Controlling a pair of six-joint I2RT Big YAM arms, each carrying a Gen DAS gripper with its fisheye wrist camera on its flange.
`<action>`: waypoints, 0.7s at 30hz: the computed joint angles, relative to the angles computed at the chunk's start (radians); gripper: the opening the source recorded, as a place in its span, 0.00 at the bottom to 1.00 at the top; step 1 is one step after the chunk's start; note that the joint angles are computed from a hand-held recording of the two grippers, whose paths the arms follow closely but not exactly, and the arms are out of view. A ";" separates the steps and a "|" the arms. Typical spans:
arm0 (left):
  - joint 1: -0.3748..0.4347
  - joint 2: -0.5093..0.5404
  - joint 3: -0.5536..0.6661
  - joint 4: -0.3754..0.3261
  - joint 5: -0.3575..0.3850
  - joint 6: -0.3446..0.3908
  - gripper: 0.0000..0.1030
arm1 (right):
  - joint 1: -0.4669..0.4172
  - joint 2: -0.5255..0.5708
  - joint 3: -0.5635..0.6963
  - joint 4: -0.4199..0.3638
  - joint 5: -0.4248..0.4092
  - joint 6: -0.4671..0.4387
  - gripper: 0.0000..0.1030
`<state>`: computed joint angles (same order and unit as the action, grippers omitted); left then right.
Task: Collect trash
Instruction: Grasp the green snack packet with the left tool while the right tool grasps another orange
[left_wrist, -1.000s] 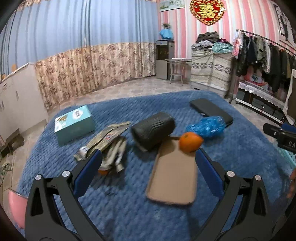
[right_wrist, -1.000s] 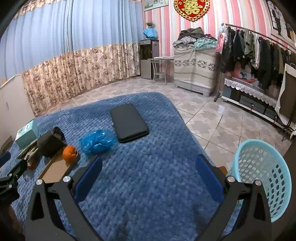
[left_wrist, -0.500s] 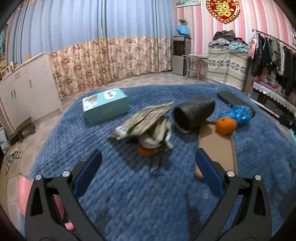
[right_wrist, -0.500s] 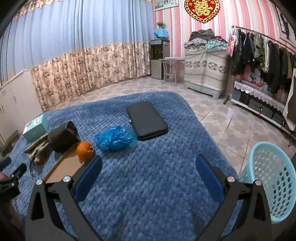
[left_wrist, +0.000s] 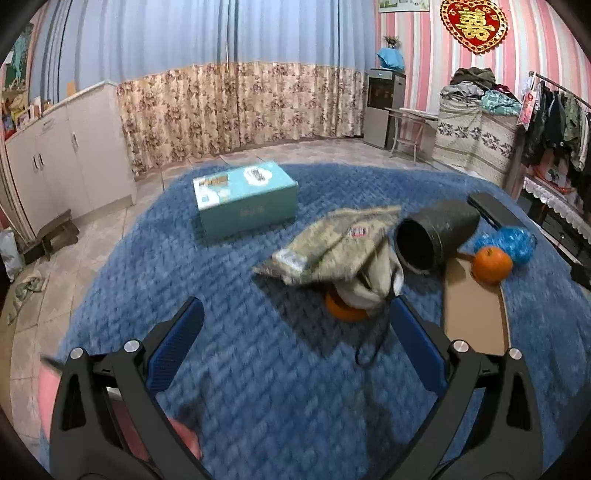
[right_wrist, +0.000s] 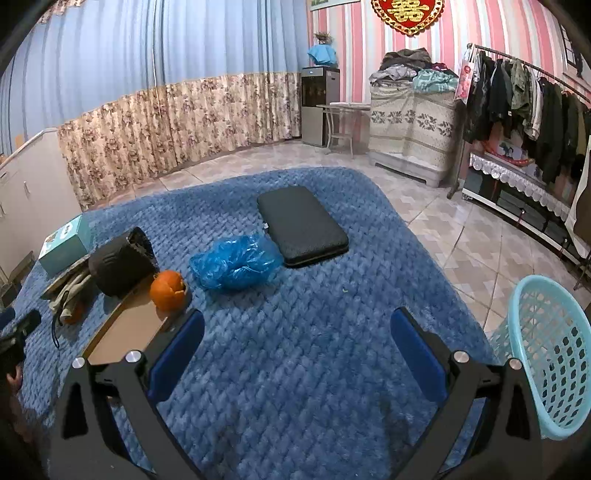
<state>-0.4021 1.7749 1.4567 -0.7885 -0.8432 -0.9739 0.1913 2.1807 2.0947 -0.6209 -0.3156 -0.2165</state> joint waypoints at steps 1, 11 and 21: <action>0.006 0.004 0.012 -0.004 -0.006 0.008 0.95 | 0.001 0.006 0.010 -0.011 0.001 -0.001 0.96; 0.061 0.057 0.075 0.043 0.082 0.143 0.68 | 0.008 0.018 0.026 -0.033 0.003 -0.016 0.96; 0.083 0.022 0.029 0.122 0.160 0.203 0.09 | 0.016 0.023 0.022 -0.040 -0.013 -0.015 0.96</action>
